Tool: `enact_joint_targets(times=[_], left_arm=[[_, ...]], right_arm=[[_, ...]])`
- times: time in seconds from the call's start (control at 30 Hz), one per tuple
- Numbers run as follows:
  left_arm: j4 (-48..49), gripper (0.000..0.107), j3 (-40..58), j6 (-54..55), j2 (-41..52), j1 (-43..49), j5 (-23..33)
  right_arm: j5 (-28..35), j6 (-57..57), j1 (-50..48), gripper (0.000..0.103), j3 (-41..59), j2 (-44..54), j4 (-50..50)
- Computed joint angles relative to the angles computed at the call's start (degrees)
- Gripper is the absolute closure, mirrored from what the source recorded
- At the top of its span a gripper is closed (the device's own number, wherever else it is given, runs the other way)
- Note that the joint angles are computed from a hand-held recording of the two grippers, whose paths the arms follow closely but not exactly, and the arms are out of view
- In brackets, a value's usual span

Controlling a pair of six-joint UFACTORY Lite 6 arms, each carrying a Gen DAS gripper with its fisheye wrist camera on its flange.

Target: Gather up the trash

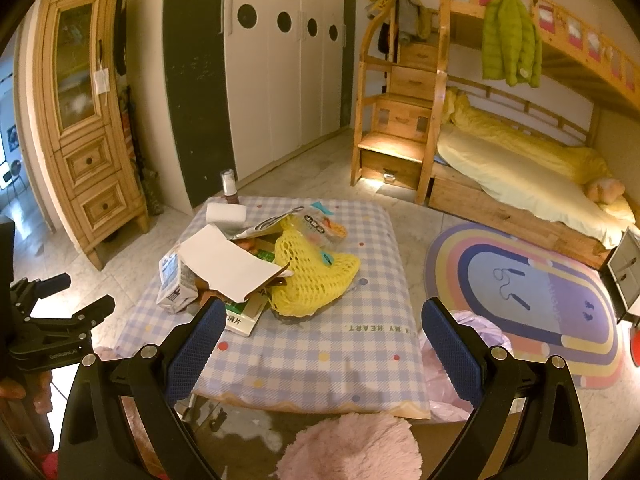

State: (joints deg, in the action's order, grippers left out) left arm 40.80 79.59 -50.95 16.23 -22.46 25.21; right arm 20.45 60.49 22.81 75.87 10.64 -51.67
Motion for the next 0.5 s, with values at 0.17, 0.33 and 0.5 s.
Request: enact_joint_targets(times=[0.17, 0.33, 0.5], left_arm=[[0.39, 0.011, -0.71, -0.43, -0.37, 0.09, -0.28], [0.37, 0.011, -0.75, -0.4, -0.36, 0.09, -0.3], [0.04, 0.011, -0.3, -0.07, -0.17, 0.05, -0.05]], right_arm=[[-0.04, -0.31, -0.03, 0.006, 0.01, -0.07, 0.19], [-0.04, -0.3, -0.06, 0.006, 0.04, -0.05, 0.19], [-0.27, 0.36, -0.06, 0.006, -0.16, -0.05, -0.36]])
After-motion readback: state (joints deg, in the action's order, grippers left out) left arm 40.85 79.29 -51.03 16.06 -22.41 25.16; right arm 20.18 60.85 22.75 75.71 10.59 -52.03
